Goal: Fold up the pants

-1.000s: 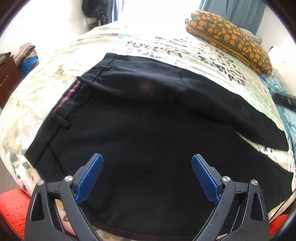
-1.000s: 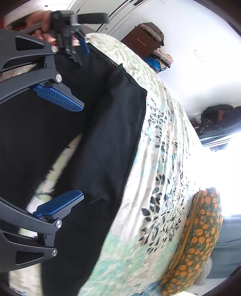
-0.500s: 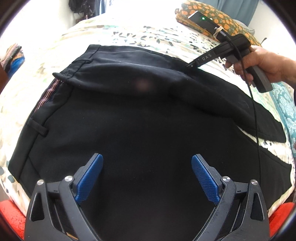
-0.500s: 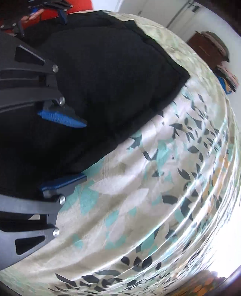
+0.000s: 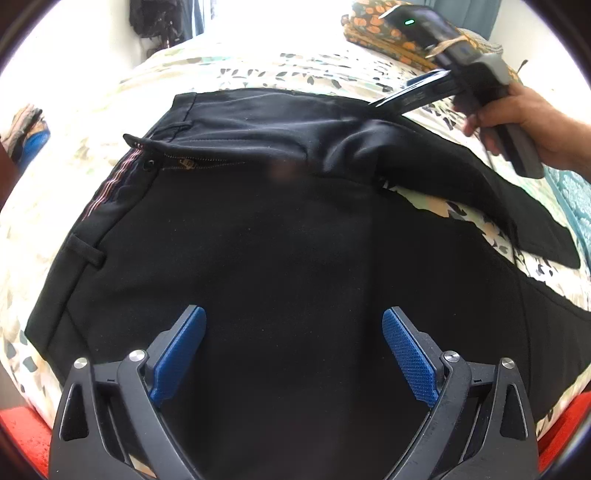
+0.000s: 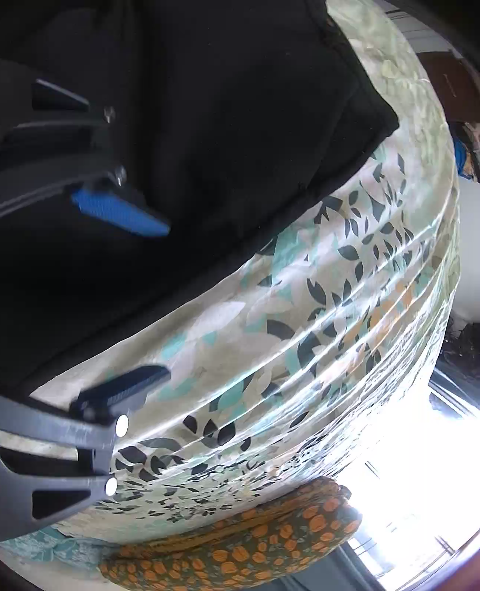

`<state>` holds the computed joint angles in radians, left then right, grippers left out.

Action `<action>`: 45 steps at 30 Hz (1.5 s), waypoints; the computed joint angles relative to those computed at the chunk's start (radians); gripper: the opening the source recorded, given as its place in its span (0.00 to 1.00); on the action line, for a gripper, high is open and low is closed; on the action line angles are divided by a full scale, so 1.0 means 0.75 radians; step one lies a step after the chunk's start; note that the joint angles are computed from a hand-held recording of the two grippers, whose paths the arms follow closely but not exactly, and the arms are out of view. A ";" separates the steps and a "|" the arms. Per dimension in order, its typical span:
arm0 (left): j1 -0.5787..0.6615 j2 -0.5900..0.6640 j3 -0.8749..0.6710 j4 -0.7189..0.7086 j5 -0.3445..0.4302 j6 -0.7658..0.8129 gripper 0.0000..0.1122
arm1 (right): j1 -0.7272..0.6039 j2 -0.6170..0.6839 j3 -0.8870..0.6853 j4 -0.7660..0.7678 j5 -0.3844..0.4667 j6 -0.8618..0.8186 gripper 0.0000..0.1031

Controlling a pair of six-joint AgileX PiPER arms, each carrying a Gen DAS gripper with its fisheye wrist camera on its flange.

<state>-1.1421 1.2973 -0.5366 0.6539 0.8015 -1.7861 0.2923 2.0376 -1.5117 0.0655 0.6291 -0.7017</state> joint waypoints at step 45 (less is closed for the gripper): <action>-0.121 0.237 -0.095 0.083 0.138 -0.095 0.88 | -0.721 0.237 -0.315 -0.108 0.316 -0.608 0.07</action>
<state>-1.2328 1.4749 -0.6079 0.7160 0.9052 -1.8574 -0.2488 2.2156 -1.7481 -0.0152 0.8658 -1.1574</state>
